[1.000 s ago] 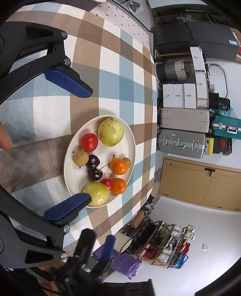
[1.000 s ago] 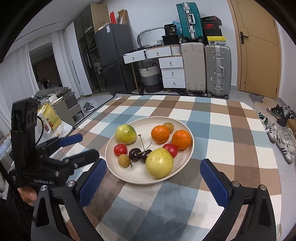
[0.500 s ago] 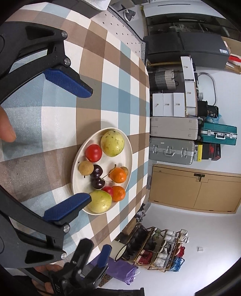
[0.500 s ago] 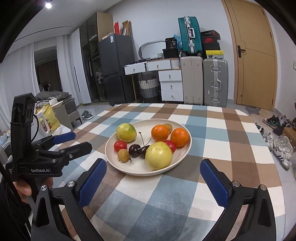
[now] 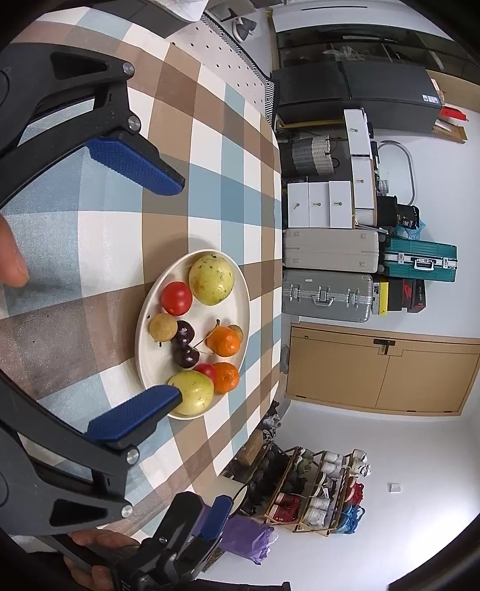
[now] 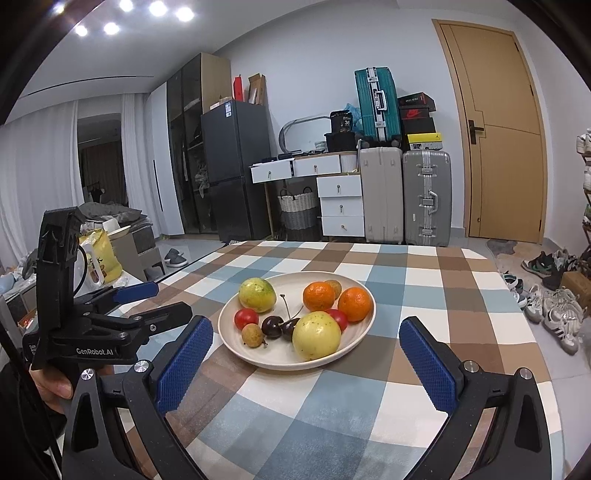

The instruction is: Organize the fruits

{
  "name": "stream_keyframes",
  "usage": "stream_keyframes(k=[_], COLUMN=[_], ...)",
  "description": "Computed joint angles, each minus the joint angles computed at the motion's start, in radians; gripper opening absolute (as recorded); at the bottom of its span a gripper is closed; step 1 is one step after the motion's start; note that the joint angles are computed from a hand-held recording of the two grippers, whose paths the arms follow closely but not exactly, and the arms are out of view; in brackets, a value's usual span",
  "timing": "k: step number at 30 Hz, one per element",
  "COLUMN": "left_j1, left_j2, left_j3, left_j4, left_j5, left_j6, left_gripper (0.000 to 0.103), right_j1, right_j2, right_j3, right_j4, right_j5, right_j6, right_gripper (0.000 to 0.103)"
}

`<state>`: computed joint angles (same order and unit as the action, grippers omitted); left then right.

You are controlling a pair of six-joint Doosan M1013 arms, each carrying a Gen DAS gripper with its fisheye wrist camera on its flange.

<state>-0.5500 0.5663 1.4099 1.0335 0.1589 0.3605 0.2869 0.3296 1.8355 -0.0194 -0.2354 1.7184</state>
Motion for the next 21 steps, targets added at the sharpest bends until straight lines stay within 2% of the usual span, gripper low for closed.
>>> stream_keyframes(k=[6,21], left_j1=[0.001,0.001], left_j2=[0.0,0.0], left_j3=[-0.001,-0.002], left_j4=[-0.032,-0.031], left_j5=[0.001,0.001], left_j6=[0.036,0.032], left_gripper=[0.103,0.103], right_j1=[0.004,0.005], right_j2=[0.0,0.0], right_j3=[0.001,0.002], right_j4=[0.018,0.017], right_j5=[-0.004,-0.005], right_j6=[-0.034,-0.035], right_gripper=[0.103,0.103])
